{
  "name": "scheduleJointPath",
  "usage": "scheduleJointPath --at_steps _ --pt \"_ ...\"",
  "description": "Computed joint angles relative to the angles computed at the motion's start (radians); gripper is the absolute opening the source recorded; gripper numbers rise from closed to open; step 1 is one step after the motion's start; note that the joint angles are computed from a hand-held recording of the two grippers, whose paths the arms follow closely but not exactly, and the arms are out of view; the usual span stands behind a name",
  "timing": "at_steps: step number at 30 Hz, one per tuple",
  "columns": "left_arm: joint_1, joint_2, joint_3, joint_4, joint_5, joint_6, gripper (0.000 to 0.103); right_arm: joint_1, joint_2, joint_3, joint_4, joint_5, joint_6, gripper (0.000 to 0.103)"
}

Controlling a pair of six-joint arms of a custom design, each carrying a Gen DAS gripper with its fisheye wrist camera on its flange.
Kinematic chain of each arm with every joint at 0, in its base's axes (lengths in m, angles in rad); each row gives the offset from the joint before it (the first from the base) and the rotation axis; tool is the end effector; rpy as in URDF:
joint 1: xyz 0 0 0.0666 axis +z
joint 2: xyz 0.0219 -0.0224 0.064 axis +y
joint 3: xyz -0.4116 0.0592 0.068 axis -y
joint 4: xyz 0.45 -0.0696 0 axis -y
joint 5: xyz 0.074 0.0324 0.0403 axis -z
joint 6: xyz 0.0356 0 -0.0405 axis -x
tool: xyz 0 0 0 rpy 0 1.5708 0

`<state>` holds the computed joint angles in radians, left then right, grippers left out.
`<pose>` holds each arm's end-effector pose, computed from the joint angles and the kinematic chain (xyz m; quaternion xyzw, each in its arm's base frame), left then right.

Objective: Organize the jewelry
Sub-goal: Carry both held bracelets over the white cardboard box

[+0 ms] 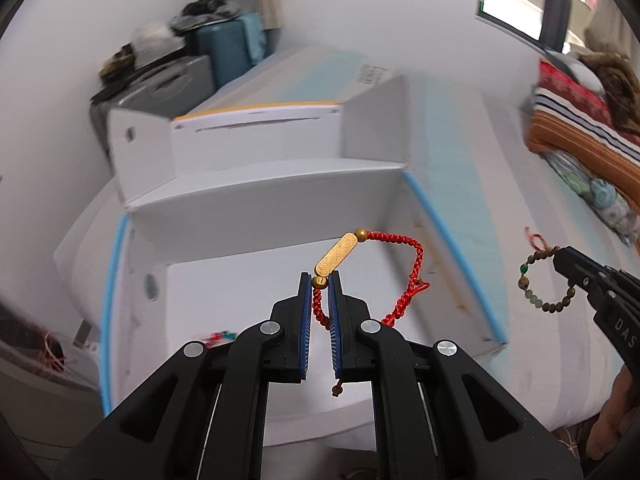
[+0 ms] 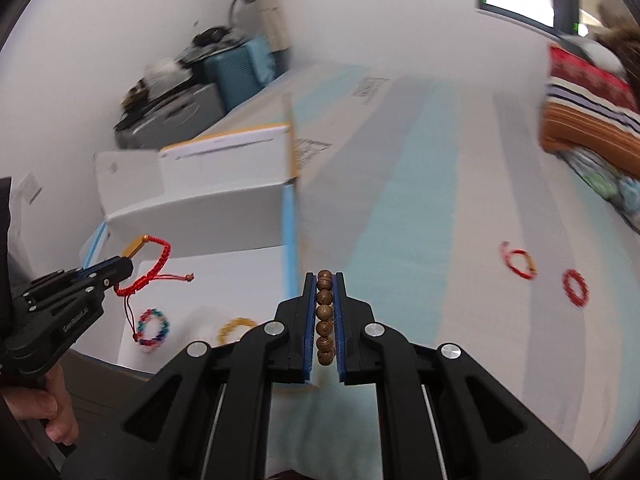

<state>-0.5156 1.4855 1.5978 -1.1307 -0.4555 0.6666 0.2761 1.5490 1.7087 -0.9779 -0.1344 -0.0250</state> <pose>0.4923 -0.2614 0.5066 -0.1321 0.9299 0.0323 0.3416 0.5758 0.1677 0.5352 -0.1407 0.9175 0.1167 0.3531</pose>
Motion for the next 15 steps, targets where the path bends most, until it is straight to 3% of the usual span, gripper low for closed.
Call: scheduleJointPath --at_steps 15 --pt "0.103 -0.111 -0.179 0.010 0.058 0.034 0.008 0.137 0.124 0.090 -0.060 0.024 -0.009 0.007"
